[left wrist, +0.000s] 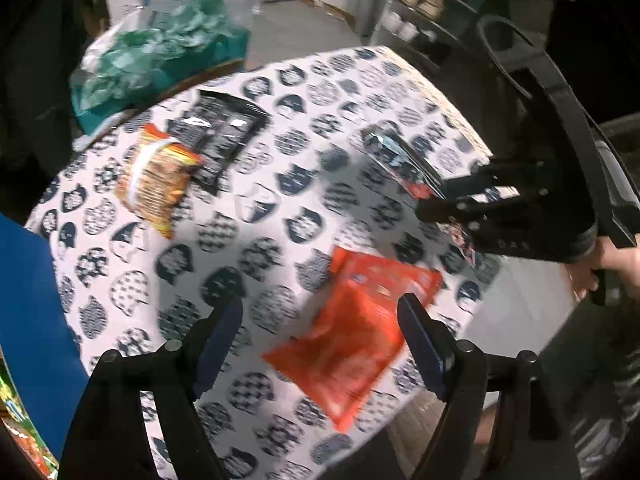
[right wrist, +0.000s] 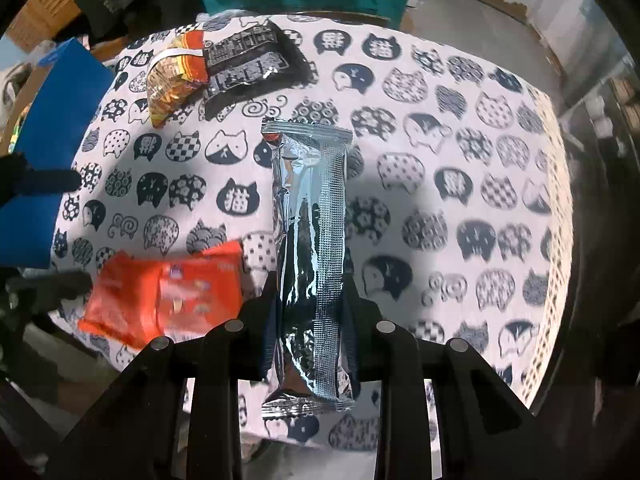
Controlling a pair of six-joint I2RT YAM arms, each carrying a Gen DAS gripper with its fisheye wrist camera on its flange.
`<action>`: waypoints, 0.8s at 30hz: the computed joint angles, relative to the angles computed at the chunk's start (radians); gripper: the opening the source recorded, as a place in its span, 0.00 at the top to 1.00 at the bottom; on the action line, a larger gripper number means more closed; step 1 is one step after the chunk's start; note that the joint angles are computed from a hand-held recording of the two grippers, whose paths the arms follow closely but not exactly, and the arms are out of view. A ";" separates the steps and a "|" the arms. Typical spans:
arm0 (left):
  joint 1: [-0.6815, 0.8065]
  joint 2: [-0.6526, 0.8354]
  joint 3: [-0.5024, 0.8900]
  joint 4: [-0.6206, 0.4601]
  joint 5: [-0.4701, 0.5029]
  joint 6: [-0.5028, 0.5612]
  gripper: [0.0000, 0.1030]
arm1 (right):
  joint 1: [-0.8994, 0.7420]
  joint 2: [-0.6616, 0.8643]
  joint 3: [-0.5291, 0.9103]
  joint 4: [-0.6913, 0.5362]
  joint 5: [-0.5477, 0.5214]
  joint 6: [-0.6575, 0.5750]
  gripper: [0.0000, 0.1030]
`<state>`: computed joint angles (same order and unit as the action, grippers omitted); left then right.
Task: Organize snacks
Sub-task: 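Grasp the silver foil bar with the right gripper while the left grasps the orange bag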
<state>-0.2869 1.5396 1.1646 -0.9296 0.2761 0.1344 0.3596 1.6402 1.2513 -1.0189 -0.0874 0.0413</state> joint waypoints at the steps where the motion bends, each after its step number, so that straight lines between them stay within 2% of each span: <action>1: -0.017 -0.009 -0.009 -0.002 -0.002 -0.002 0.21 | -0.013 -0.024 -0.015 -0.009 -0.002 -0.005 0.74; 10: -0.174 -0.023 -0.069 0.013 -0.087 0.017 0.21 | -0.022 -0.115 -0.075 -0.026 -0.001 0.033 0.74; 18: -0.247 0.042 -0.110 0.109 -0.205 -0.001 0.20 | -0.020 -0.110 -0.071 -0.024 -0.007 0.032 0.74; 24: -0.208 0.099 -0.108 0.149 -0.179 -0.019 0.17 | -0.017 -0.087 -0.086 0.005 -0.011 0.045 0.74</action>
<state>-0.4947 1.6382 1.0562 -0.7809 0.0970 0.1158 0.3424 1.5530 1.1651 -1.0138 -0.0981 0.0858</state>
